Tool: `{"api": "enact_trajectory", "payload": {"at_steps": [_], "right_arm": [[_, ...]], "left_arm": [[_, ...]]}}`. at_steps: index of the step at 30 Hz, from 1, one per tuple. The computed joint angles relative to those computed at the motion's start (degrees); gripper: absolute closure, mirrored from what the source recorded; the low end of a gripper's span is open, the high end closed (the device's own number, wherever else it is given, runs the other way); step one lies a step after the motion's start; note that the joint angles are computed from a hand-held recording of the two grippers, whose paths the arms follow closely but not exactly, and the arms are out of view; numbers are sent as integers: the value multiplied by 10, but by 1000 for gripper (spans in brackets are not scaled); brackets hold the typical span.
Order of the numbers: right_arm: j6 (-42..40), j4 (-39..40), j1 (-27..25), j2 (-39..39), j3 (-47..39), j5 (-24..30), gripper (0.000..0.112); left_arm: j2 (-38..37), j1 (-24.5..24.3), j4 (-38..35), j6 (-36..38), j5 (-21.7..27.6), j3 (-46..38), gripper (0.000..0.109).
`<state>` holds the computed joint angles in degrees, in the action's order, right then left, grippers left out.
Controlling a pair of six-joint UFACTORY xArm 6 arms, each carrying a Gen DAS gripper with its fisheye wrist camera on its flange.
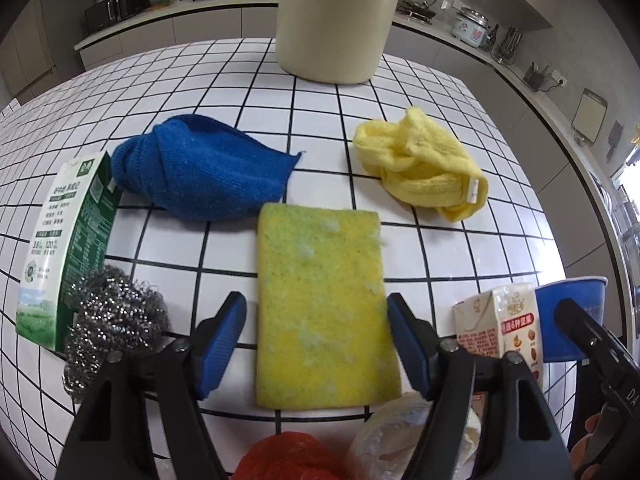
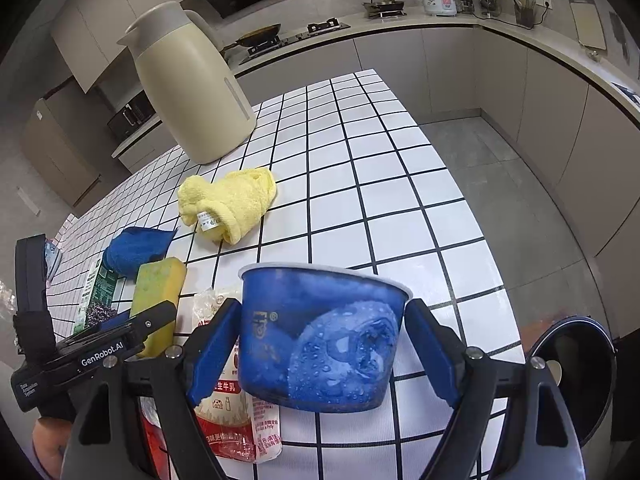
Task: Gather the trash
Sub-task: 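Grasp the yellow sponge with the left tool while the right tool grasps the blue tub, then lift the sponge and tub and carry both over the black bin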
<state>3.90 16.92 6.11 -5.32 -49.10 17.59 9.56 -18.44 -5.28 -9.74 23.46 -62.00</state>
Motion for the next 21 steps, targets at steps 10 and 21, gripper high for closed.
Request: {"api": "enact_trajectory", "payload": {"at_steps": [10,21], "right_arm": [[-24,15,3,-5,10,-22,30],[9,-17,-3,-55,52,-47,30]], "left_arm": [[-11,2,-29,26,-20,15,62],[-64,-4,-60,53,-53,56,66]]}}
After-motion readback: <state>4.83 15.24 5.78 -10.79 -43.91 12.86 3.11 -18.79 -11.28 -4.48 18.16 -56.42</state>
